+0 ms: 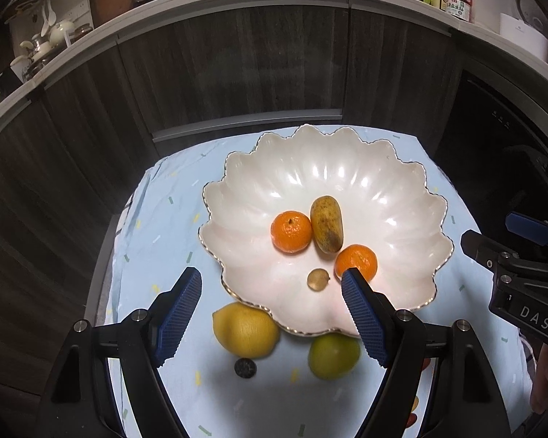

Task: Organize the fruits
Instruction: 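Withdraw both open tools from the bowl toward the fruits on the cloth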

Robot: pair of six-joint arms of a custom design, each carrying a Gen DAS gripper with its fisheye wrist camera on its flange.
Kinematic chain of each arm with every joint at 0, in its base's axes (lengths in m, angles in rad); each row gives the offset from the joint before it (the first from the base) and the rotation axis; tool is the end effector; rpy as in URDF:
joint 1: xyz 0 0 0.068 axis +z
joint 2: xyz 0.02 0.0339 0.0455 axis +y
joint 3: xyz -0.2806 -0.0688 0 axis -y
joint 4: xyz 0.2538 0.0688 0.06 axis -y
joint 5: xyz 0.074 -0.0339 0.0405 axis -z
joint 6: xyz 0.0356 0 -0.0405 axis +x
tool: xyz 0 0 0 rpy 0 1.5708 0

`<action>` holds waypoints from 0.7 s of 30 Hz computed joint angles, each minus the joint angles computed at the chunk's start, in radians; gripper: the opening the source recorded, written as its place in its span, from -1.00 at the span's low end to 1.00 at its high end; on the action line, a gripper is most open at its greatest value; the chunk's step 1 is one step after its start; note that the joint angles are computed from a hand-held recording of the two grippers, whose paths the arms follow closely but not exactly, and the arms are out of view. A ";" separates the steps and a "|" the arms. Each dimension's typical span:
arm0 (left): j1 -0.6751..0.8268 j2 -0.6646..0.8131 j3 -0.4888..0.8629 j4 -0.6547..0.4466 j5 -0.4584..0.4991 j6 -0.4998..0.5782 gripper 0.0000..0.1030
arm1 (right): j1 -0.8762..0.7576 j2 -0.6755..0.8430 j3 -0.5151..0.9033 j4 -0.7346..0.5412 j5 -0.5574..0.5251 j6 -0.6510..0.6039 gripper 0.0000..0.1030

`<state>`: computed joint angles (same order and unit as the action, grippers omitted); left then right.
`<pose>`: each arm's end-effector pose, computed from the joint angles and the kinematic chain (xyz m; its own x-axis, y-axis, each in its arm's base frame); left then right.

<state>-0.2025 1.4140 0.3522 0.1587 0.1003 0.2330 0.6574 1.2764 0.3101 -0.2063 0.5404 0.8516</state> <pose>0.2148 -0.0477 0.1123 -0.6882 0.3758 -0.6206 0.4314 0.8997 0.0665 0.1479 0.0910 0.1110 -0.7561 0.2313 -0.6122 0.3078 0.9512 -0.0207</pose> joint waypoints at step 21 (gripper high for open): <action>0.093 -0.065 -0.132 0.031 0.047 0.096 0.53 | 0.231 0.086 -0.010 -0.053 0.027 0.236 0.42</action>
<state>-0.1095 1.3492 0.2199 0.1893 0.1471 0.3288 0.8880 1.3621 0.3000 -0.2592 0.5670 1.0873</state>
